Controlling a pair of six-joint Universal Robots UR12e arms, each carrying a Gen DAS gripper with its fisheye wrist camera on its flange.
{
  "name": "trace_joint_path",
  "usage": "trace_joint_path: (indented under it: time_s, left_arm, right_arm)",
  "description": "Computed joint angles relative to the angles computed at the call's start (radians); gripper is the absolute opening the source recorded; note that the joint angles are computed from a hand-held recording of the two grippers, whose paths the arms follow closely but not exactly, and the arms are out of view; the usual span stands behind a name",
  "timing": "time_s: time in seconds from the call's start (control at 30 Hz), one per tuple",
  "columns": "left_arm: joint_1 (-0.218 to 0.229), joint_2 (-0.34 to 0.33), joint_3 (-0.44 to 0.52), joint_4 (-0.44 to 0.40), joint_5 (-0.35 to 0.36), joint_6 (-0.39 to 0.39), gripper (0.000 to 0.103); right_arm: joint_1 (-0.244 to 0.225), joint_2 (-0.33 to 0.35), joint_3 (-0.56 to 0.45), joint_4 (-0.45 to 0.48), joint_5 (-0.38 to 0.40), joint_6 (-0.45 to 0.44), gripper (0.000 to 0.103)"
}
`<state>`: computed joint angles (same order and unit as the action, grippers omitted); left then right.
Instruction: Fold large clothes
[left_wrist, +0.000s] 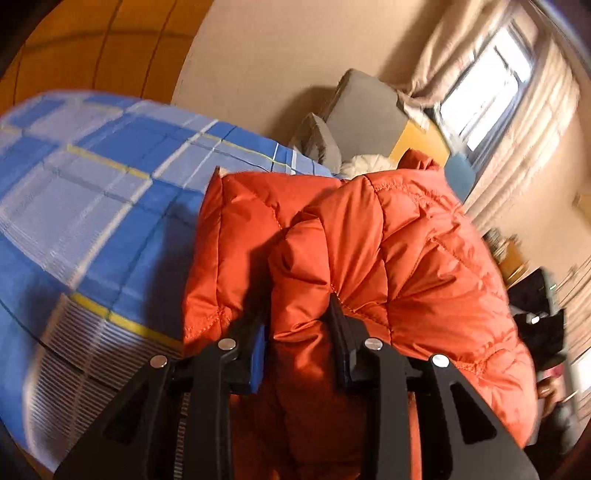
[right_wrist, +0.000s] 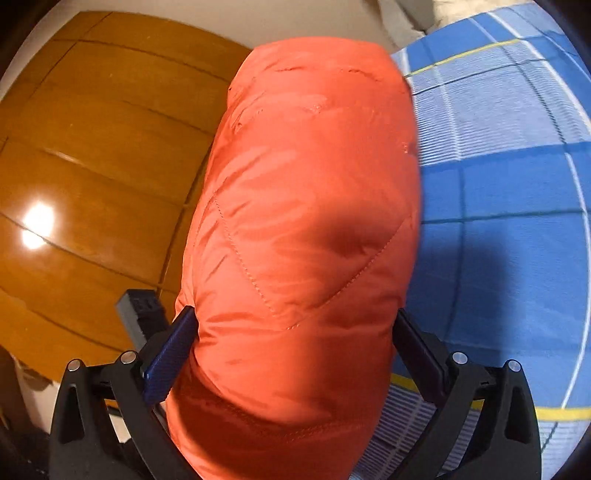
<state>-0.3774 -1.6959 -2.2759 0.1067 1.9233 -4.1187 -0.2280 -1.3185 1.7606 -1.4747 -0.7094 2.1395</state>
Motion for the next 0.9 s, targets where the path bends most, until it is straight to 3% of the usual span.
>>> trace_joint_path:
  time_s: [0.07,0.17,0.33,0.47,0.6,0.73,0.9]
  left_arm:
    - [0.007,-0.016,-0.02,0.088,-0.023,-0.037,0.026]
    - [0.009,-0.031,-0.016,0.138,-0.034,-0.066,0.022]
    - [0.027,-0.065,0.046,0.146,-0.091,-0.03,0.018]
    - [0.052,-0.113,0.158,0.082,-0.164,0.038,0.016]
    - [0.061,-0.164,0.294,-0.036,-0.209,0.124,0.015]
    - [0.047,-0.197,0.388,-0.204,-0.178,0.175,0.015]
    - [-0.008,-0.213,0.442,-0.344,-0.029,0.257,0.016]
  right_arm:
    - [0.003,-0.004,-0.003,0.013,0.011,-0.033,0.087]
    - [0.004,-0.018,-0.013,0.013,0.008,-0.075,0.067]
    - [-0.012,-0.017,-0.041,0.01,0.038,-0.108,0.057]
    - [-0.059,-0.016,-0.044,-0.036,0.068,-0.084,0.056]
    - [-0.09,0.007,-0.058,-0.114,0.063,-0.02,0.056]
    - [-0.103,0.035,-0.055,-0.216,-0.01,0.047,0.058]
    - [-0.114,0.043,-0.039,-0.317,-0.05,0.1,0.073]
